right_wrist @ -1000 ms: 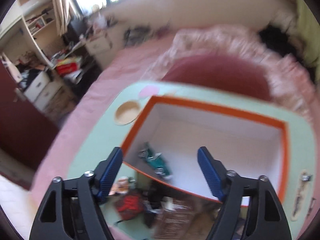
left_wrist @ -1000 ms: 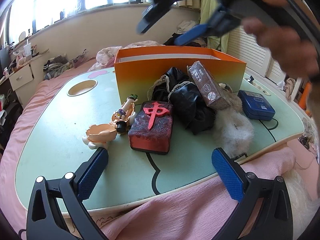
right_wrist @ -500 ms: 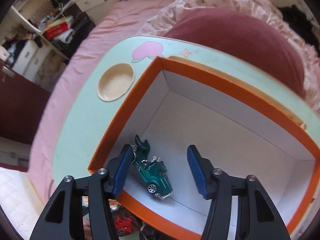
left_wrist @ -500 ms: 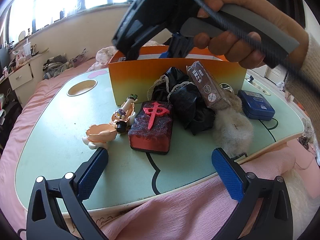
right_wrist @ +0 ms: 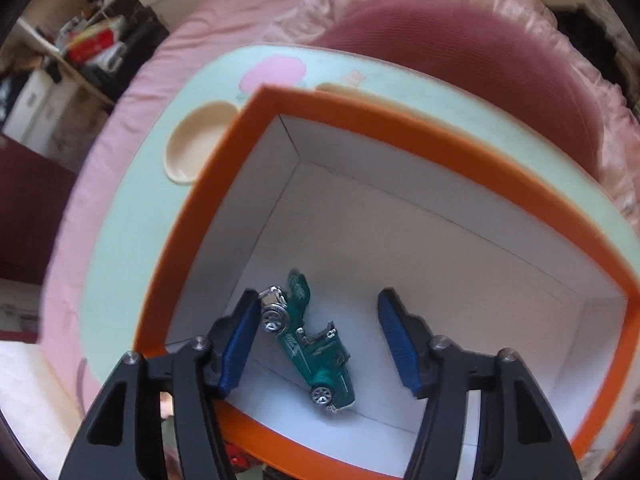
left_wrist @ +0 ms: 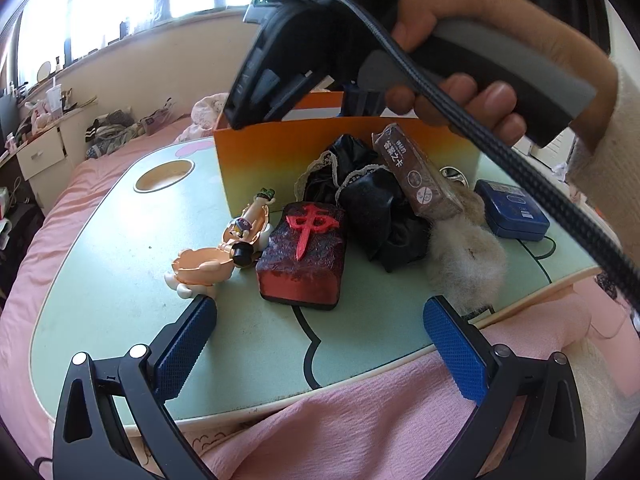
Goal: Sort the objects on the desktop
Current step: 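Reach the right gripper into the box and grasp the green toy car, then lift the green toy car out with the right gripper, set it on the table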
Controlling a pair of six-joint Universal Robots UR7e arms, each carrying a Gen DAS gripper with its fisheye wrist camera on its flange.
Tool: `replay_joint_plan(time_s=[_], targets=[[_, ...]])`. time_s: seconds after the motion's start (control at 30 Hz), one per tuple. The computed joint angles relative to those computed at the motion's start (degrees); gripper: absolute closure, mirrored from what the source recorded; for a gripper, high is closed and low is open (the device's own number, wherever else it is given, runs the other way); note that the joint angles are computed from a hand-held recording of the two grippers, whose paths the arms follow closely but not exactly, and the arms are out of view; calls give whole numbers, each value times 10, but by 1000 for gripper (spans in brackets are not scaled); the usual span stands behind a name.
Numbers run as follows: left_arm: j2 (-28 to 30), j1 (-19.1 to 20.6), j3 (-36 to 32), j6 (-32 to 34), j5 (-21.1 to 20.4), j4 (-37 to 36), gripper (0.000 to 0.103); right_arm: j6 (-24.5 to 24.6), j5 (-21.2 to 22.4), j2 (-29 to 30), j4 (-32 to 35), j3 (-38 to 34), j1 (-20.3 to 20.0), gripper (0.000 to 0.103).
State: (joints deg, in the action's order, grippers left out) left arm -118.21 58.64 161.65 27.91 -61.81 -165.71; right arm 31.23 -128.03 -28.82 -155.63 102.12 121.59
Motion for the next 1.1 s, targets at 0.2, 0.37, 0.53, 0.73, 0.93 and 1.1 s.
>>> replay_joint_plan(time_s=[0.2,0.37,0.53,0.73,0.93,1.1], targets=[[4,-6,0,-3,3,-4,0,14,7,-29,-58,43,-11,77],[3,-6,1,-2,1,-2,0,-8,4,-59,-205,112,11,80],[3,-6,0,-2,1,-2,0,-24,-30,-89,-275,150,73,80],[2,-7,0,-2,1,0,0,-17,-66,-94,-369,238,160,80],[1,-7,0,-2,0,3,0,36,-73,-37,-442,298,142,80],[-5,-10,2,-4,0,8,0,28,-115,-14,-446,282,110,80]])
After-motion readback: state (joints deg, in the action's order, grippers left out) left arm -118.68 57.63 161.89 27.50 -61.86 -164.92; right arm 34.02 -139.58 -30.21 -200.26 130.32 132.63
